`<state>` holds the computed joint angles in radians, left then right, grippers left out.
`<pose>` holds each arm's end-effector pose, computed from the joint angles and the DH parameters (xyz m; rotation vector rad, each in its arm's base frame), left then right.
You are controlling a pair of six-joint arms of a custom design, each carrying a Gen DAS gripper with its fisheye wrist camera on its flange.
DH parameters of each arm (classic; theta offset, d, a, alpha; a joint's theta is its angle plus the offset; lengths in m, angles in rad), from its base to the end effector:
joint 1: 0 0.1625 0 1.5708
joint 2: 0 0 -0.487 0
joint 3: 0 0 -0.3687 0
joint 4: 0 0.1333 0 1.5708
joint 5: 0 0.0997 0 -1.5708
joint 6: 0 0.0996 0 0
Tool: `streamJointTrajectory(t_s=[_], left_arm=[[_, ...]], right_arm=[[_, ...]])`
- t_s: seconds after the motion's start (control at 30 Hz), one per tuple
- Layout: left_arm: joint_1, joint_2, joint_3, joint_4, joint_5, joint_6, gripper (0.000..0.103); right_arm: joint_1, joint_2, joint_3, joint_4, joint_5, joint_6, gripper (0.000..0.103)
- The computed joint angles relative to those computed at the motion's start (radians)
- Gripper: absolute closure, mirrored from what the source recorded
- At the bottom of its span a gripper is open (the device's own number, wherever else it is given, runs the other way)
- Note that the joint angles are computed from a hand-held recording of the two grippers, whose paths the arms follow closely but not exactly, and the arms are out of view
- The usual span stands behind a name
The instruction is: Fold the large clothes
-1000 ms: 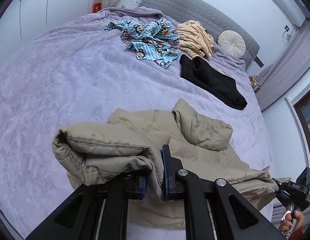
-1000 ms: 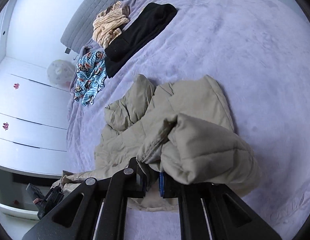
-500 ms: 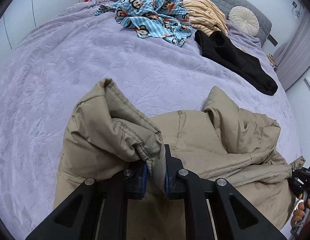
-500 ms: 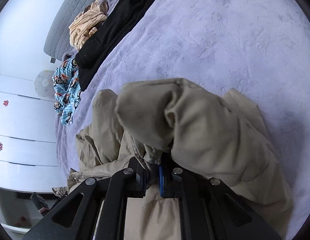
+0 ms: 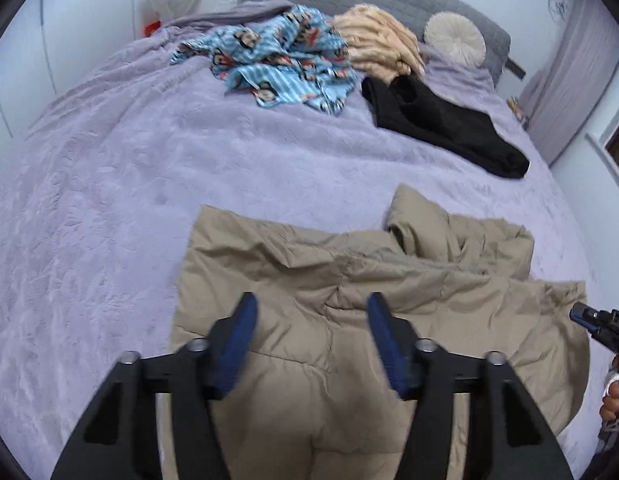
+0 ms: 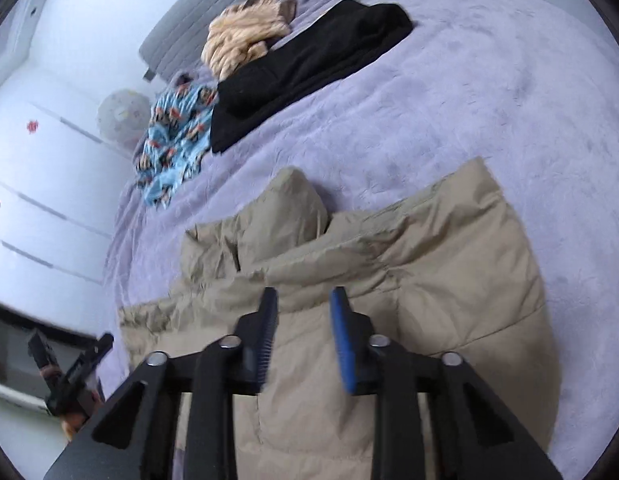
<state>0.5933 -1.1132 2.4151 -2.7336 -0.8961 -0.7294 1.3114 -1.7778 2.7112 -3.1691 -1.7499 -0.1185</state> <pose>-0.2232 -0.3863 0.1531 0.3761 2.5142 -0.5553 0.0454 -0.2793 0.3272 -0.2749 -2.7011 0.8745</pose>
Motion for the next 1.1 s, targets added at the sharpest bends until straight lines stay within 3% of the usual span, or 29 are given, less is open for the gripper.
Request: streamJointTrajectory(t_s=[0.07, 0.13, 0.2, 0.27, 0.33, 0.4, 0.5, 0.6, 0.7, 0.77, 0.93, 0.97, 1.1], left_arm=[[0.015, 0.079, -0.014, -0.04, 0.011, 0.026, 0.064], [0.031, 0.164, -0.024, -0.108, 0.079, 0.055, 0.064], [0.083, 0.227, -0.043, -0.182, 0.086, 0.077, 0.064], [0.124, 0.265, -0.056, -0.235, 0.082, 0.094, 0.064], [0.142, 0.274, -0.083, -0.21, 0.084, 0.099, 0.064], [0.141, 0.263, -0.096, -0.18, 0.109, 0.104, 0.064], [0.162, 0.237, -0.106, -0.147, 0.18, 0.092, 0.064], [0.234, 0.229, -0.123, -0.131, 0.141, 0.062, 0.064], [0.246, 0.277, -0.127, -0.164, 0.174, 0.102, 0.063], [0.236, 0.304, -0.144, -0.126, 0.216, 0.099, 0.062], [0.225, 0.278, -0.178, 0.013, 0.234, 0.035, 0.061], [0.214, 0.255, -0.171, 0.034, 0.23, 0.01, 0.061], [0.161, 0.146, -0.122, 0.108, 0.188, -0.048, 0.061]], right_arm=[[0.044, 0.117, 0.008, -0.079, -0.08, -0.032, 0.083], [0.042, 0.238, 0.02, -0.214, -0.13, -0.071, 0.084], [0.0, 0.332, 0.038, -0.365, -0.127, -0.115, 0.092], [-0.078, 0.371, 0.039, -0.43, -0.06, -0.131, 0.1], [-0.127, 0.352, 0.02, -0.383, -0.004, -0.115, 0.103], [-0.13, 0.303, -0.014, -0.284, 0.003, -0.094, 0.103], [-0.09, 0.264, -0.039, -0.295, -0.118, -0.123, 0.103], [-0.159, 0.224, -0.052, -0.299, -0.151, -0.136, 0.103], [-0.321, 0.187, -0.049, -0.255, 0.006, -0.108, 0.103], [-0.385, 0.193, -0.045, -0.264, 0.088, -0.095, 0.103], [-0.325, 0.213, -0.067, -0.262, 0.001, -0.061, 0.103], [-0.308, 0.19, -0.07, -0.233, -0.015, -0.049, 0.098], [-0.233, 0.122, -0.053, -0.186, -0.059, 0.007, 0.092]])
